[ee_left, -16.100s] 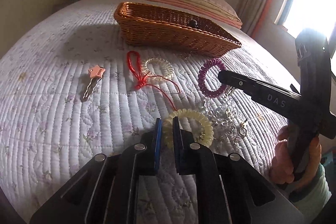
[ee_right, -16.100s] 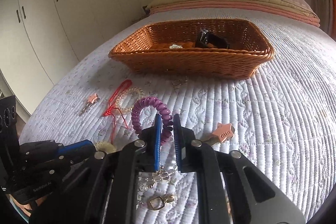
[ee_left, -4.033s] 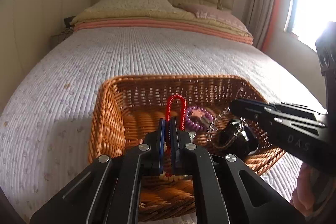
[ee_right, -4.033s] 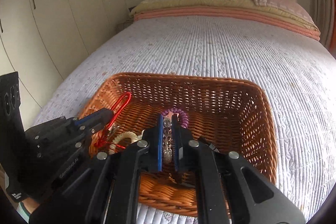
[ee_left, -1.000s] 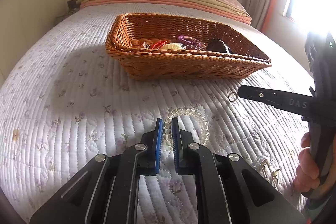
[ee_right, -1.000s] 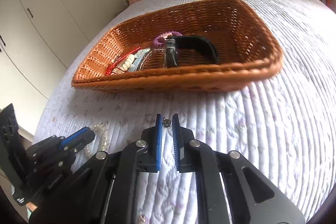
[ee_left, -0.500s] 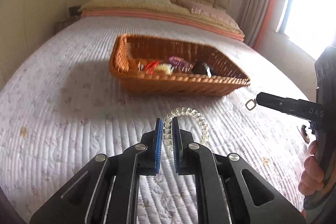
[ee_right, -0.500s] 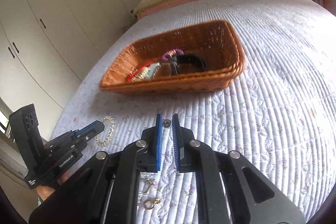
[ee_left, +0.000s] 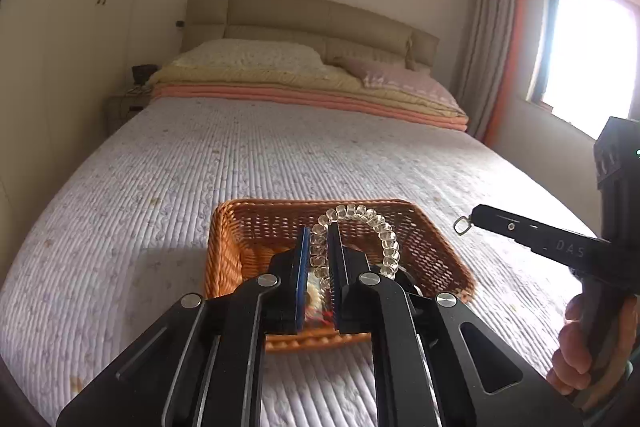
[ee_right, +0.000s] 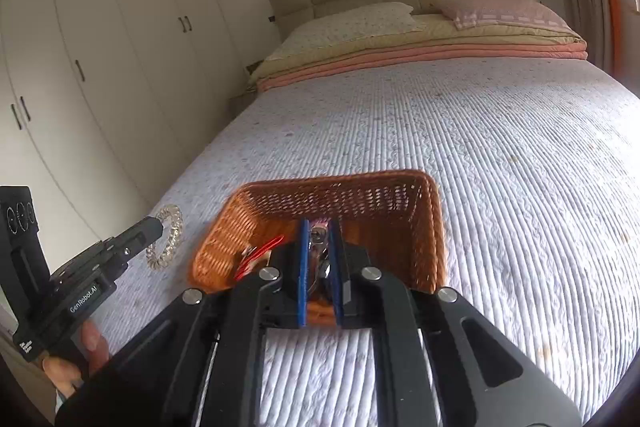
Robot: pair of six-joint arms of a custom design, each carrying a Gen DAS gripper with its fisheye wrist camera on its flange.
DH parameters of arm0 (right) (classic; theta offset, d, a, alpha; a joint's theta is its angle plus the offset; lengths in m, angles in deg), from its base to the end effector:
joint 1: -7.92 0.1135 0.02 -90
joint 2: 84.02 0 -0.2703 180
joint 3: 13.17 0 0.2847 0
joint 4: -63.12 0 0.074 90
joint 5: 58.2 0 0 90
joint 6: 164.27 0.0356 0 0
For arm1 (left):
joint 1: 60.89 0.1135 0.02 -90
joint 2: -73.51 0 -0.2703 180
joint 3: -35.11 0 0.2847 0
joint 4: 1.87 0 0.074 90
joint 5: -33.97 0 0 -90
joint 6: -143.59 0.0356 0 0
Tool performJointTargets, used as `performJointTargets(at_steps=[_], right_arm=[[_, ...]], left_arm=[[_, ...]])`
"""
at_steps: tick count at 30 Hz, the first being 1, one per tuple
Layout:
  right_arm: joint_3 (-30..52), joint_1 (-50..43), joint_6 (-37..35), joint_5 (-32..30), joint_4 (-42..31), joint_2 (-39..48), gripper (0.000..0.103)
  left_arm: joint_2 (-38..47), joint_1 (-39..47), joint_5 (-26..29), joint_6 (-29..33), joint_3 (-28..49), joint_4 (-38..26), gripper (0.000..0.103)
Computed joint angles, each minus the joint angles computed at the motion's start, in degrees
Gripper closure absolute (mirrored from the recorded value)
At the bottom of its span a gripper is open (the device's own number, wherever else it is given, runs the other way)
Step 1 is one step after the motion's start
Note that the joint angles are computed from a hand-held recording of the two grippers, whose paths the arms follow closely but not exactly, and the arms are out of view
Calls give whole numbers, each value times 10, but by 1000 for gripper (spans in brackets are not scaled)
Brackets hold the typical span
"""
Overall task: Organize jewelry
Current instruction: 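Lower the coil bracelet into the basket with the left gripper while the right gripper drops the pendant there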
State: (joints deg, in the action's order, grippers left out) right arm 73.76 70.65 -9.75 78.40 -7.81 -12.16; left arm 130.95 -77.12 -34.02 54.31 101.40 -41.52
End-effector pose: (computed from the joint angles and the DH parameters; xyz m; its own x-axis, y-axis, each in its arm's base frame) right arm 0.1449 0.2246 0.3629 -0.5458 0.2949 -0.7843 0.1600 0.9555 0.2479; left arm 0.2342 -0.0821 0.3303 -0.4845 0.1532 -0.8613 0.5743 0.7983 -0.1811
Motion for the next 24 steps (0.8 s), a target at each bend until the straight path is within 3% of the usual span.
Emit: performJointTargets(at_steps=[11,24], right_arm=[[-93,-175,-84,-151,121,6,95],[-57,-208,-93,-213,117,102,95]], left_arm=[[122,-24,-49,-30,-13,79,96],[145,-39,-81,-4,-29,90,96]])
